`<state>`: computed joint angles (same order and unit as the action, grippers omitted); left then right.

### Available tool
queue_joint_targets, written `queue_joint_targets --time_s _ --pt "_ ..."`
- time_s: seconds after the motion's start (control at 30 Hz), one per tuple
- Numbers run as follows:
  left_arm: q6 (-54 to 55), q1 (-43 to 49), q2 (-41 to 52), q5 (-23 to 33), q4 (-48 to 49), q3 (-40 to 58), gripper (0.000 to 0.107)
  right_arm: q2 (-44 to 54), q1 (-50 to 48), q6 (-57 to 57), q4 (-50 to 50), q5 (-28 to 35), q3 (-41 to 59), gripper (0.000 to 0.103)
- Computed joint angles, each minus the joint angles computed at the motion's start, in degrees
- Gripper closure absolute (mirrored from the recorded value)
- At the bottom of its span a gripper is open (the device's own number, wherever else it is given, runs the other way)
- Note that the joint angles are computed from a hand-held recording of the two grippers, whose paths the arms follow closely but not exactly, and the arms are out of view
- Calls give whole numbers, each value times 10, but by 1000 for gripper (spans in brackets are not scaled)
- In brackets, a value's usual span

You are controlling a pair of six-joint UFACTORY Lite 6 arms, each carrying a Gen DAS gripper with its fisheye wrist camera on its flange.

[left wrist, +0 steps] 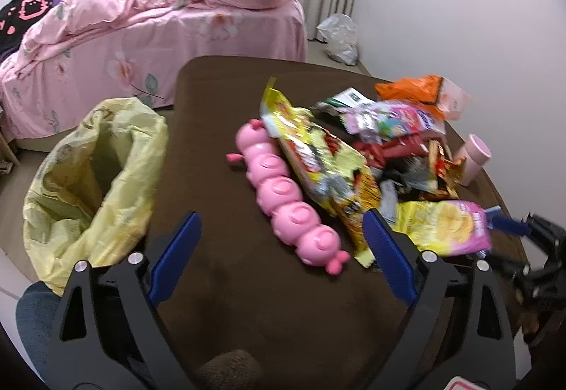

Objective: Collect trash
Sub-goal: 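Reach the right gripper to the table and grasp the blue-white wrapper, then grasp the yellow wrapper with the left gripper while the right gripper holds the blue wrapper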

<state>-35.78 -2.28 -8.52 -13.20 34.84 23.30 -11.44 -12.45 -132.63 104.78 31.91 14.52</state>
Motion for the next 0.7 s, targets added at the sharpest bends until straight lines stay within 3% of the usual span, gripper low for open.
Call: queue_joint_targets --time_s 0.13,0.23,0.4,0.43,0.47,0.53,0.63,0.7 --pt "2 -33 -13 4 -10 -8 21 10 -76 -17 6 9 20 39" --pt "-52 -55 -30 1 45 -12 21 60 -117 -65 32 22 46 40" --pt "-178 -80 -18 -11 183 8 26 165 -110 -92 41 43 103 55" --pt "-196 -87 -12 -9 199 15 27 185 -99 -88 37 44 113 63" --pt "-217 -94 -6 -7 218 23 28 200 -92 -76 21 44 121 78" --pt "-245 -103 4 -9 244 32 29 203 -80 -68 -4 46 117 90" --pt "-301 -117 25 -15 302 48 29 131 -68 -147 77 23 61 91" --pt "-305 -128 43 -14 302 55 30 105 -99 -115 51 28 52 91"
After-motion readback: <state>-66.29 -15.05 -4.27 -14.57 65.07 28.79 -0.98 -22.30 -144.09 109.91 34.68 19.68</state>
